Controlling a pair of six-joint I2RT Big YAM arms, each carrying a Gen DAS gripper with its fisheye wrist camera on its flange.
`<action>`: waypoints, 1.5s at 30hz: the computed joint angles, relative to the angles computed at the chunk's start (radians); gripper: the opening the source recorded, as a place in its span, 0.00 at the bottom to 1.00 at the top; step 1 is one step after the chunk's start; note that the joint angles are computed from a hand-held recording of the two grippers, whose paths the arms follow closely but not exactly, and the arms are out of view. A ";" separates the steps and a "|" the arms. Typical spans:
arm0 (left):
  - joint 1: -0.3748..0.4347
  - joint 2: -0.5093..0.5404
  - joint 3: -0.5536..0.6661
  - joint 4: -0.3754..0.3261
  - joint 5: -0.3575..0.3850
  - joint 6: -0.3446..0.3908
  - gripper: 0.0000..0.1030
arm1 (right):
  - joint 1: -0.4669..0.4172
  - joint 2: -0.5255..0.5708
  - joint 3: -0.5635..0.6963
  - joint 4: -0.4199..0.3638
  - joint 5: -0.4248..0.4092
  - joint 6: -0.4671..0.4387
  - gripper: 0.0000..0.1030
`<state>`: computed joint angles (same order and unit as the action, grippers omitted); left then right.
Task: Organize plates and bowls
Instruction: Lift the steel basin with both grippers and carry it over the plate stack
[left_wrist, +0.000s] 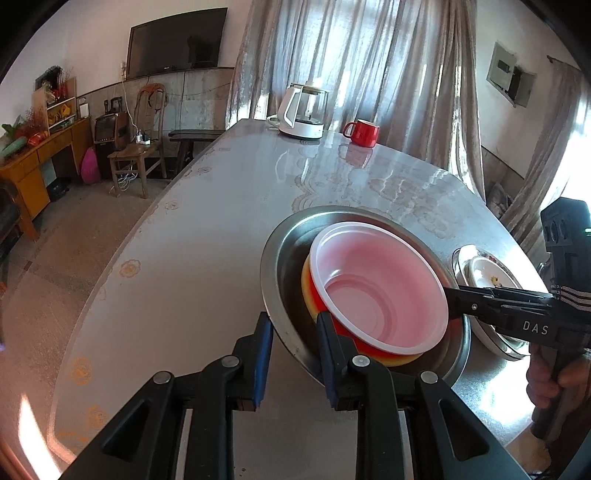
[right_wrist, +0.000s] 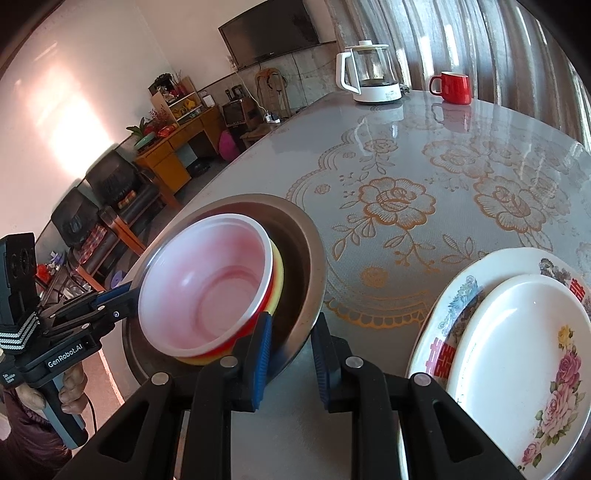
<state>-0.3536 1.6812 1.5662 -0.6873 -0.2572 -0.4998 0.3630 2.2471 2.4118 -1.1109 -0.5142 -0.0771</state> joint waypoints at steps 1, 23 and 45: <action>-0.003 -0.001 0.001 0.001 -0.003 -0.001 0.24 | -0.003 0.000 0.000 0.001 -0.005 0.002 0.20; -0.050 0.031 0.083 -0.012 -0.002 0.033 0.24 | -0.054 -0.116 -0.173 0.114 -0.020 0.035 0.20; -0.117 0.225 0.401 -0.091 0.098 0.127 0.25 | -0.176 -0.264 -0.387 0.279 0.017 0.148 0.20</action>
